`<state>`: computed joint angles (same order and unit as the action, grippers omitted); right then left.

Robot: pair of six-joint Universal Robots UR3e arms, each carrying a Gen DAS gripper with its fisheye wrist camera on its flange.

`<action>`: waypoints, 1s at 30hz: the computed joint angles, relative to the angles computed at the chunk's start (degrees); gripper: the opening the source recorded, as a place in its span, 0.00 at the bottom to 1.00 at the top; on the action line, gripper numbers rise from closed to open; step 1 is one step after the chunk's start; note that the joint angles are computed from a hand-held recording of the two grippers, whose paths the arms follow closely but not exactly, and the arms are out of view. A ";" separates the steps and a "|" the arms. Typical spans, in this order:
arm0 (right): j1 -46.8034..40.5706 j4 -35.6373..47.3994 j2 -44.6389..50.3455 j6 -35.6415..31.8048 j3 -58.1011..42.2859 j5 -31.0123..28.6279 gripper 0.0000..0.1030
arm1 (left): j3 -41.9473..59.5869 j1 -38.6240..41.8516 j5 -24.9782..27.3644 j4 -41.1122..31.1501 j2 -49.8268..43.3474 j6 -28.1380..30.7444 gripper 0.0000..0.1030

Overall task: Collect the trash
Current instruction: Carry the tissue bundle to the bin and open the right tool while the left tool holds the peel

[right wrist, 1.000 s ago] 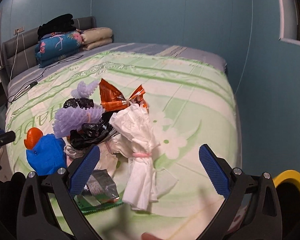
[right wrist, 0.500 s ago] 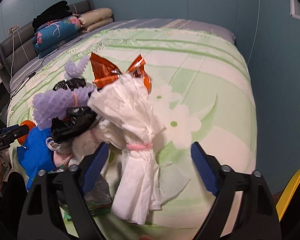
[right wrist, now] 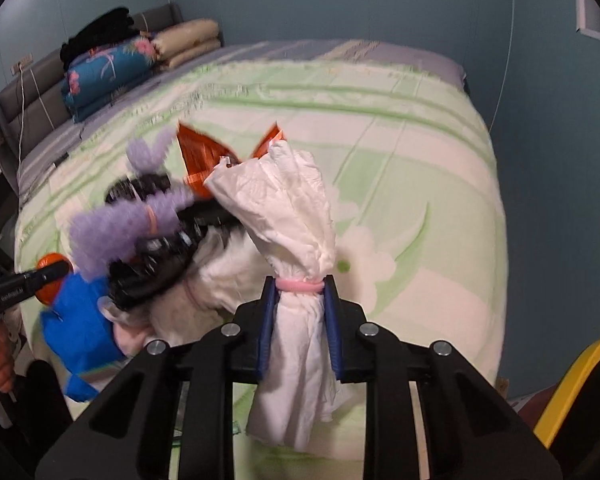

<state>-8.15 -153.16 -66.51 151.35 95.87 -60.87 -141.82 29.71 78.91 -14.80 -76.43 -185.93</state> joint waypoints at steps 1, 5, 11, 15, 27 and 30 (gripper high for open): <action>-0.63 0.26 -1.30 -0.16 0.48 0.91 0.21 | -0.24 -0.02 0.18 -0.37 1.32 -0.07 0.31; -3.58 1.00 -7.19 -1.09 3.65 4.55 0.21 | 0.02 -1.80 3.09 -2.62 8.41 -1.38 0.31; -9.77 4.96 -16.96 -4.43 8.51 11.37 0.21 | 4.85 -9.57 9.35 -8.54 17.46 -5.11 0.31; -15.82 10.64 -24.90 -9.09 11.84 17.20 0.21 | 10.59 -20.85 16.48 -10.53 18.87 -9.01 0.31; -37.95 38.94 -41.46 -30.58 12.79 32.02 0.21 | 31.16 -55.70 40.20 -9.74 4.16 -15.20 0.31; -42.28 43.32 -43.19 -34.49 12.67 33.23 0.21 | 35.62 -60.21 42.32 -9.31 -0.13 -15.23 0.31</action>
